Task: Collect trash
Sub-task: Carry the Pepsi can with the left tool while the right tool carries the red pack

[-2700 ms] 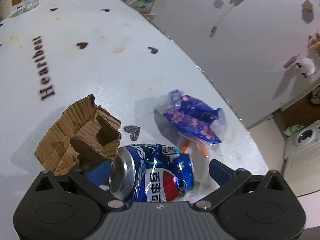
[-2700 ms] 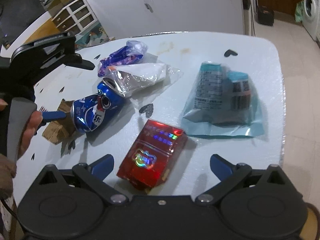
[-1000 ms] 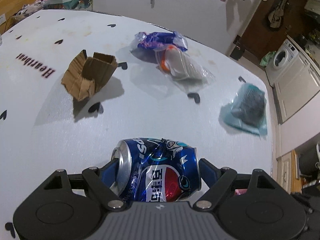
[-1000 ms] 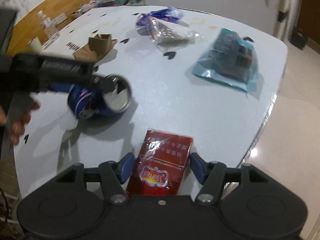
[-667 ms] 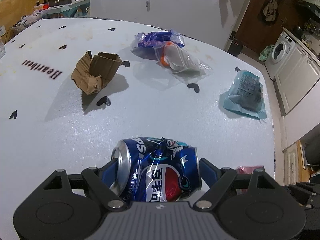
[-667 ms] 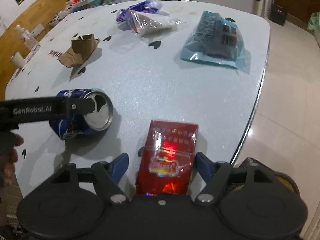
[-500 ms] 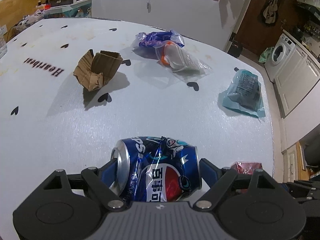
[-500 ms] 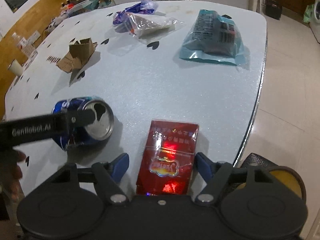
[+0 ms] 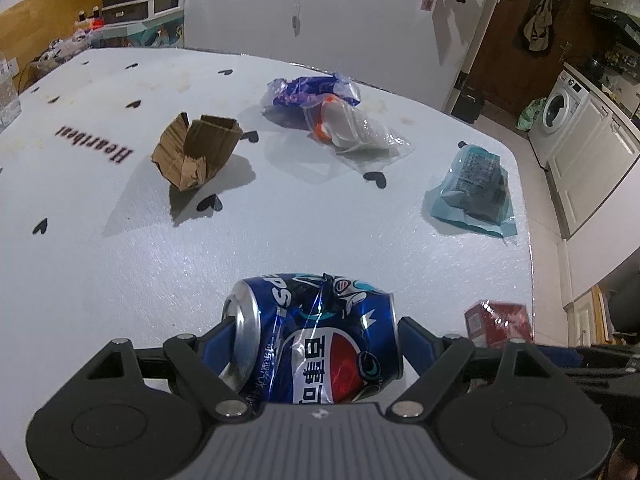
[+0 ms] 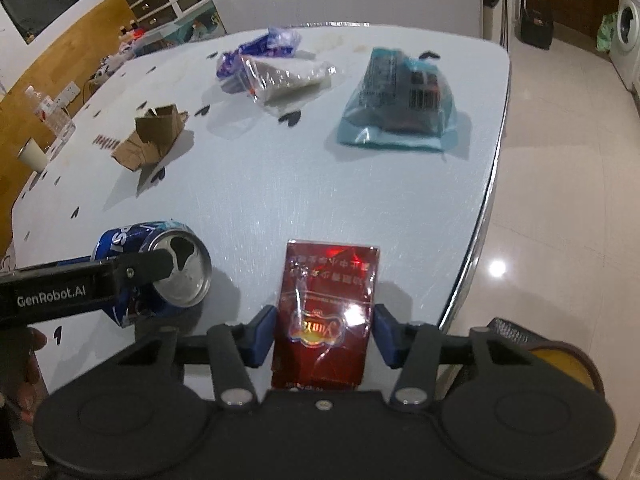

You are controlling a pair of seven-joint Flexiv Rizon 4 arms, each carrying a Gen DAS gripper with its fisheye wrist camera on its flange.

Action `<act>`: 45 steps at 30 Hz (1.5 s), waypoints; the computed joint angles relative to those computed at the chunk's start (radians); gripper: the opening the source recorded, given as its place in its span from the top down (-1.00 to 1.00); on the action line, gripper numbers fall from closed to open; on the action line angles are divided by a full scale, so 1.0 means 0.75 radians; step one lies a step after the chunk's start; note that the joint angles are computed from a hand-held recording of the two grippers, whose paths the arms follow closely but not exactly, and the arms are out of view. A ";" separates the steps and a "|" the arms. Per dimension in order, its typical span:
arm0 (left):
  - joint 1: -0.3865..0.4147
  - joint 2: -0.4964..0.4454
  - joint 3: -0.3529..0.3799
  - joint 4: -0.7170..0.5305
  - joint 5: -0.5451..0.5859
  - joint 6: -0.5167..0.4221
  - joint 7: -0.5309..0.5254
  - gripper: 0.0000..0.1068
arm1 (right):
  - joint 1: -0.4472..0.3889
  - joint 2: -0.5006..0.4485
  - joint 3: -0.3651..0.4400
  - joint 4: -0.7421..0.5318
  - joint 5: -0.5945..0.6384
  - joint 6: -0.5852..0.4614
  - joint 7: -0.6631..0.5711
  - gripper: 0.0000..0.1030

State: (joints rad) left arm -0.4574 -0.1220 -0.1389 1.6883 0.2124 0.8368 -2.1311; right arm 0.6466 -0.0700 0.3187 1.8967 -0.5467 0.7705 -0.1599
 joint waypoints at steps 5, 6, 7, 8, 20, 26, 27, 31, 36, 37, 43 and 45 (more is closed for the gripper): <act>-0.012 0.027 -0.006 -0.016 0.048 -0.029 -0.018 -0.58 | -0.011 0.043 0.000 0.025 -0.061 0.005 0.020 -0.01; -0.014 0.032 -0.008 -0.018 0.056 -0.034 -0.021 -0.58 | -0.014 0.052 0.002 0.029 -0.074 0.003 0.025 -0.01; -0.015 0.036 -0.011 -0.021 0.065 -0.041 -0.023 -0.58 | -0.017 0.064 0.004 0.036 -0.087 0.001 0.033 -0.01; -0.016 0.039 -0.013 -0.024 0.074 -0.047 -0.025 -0.58 | -0.021 0.073 0.007 0.041 -0.098 -0.002 0.042 -0.01; -0.063 0.044 -0.059 -0.087 0.148 -0.136 -0.081 -0.58 | -0.088 0.236 0.060 0.147 -0.145 -0.026 0.115 -0.01; -0.118 -0.007 -0.080 -0.163 0.169 -0.157 -0.094 -0.58 | -0.127 0.353 0.099 0.212 -0.115 -0.086 0.123 -0.01; -0.129 -0.018 -0.082 -0.176 0.170 -0.159 -0.093 -0.58 | -0.135 0.376 0.106 0.225 -0.104 -0.096 0.125 -0.01; -0.180 -0.073 -0.088 -0.242 0.172 -0.170 -0.078 -0.58 | -0.164 0.471 0.135 0.277 -0.068 -0.149 0.128 -0.01; -0.251 -0.146 -0.087 -0.321 0.163 -0.174 -0.047 -0.58 | -0.197 0.609 0.172 0.350 0.015 -0.227 0.135 -0.01; -0.267 -0.164 -0.087 -0.340 0.161 -0.176 -0.041 -0.58 | -0.203 0.635 0.179 0.363 0.031 -0.242 0.137 -0.01; -0.352 -0.254 -0.076 -0.440 0.138 -0.186 0.005 -0.58 | -0.231 0.796 0.222 0.435 0.133 -0.353 0.154 -0.01; -0.377 -0.283 -0.072 -0.471 0.127 -0.189 0.024 -0.58 | -0.237 0.842 0.233 0.454 0.164 -0.387 0.157 -0.01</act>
State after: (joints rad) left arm -0.7405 -0.3341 -0.1927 1.3349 0.3077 0.6947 -2.1130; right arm 0.4686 0.5612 0.4936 2.2371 -0.4235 0.4804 -0.0418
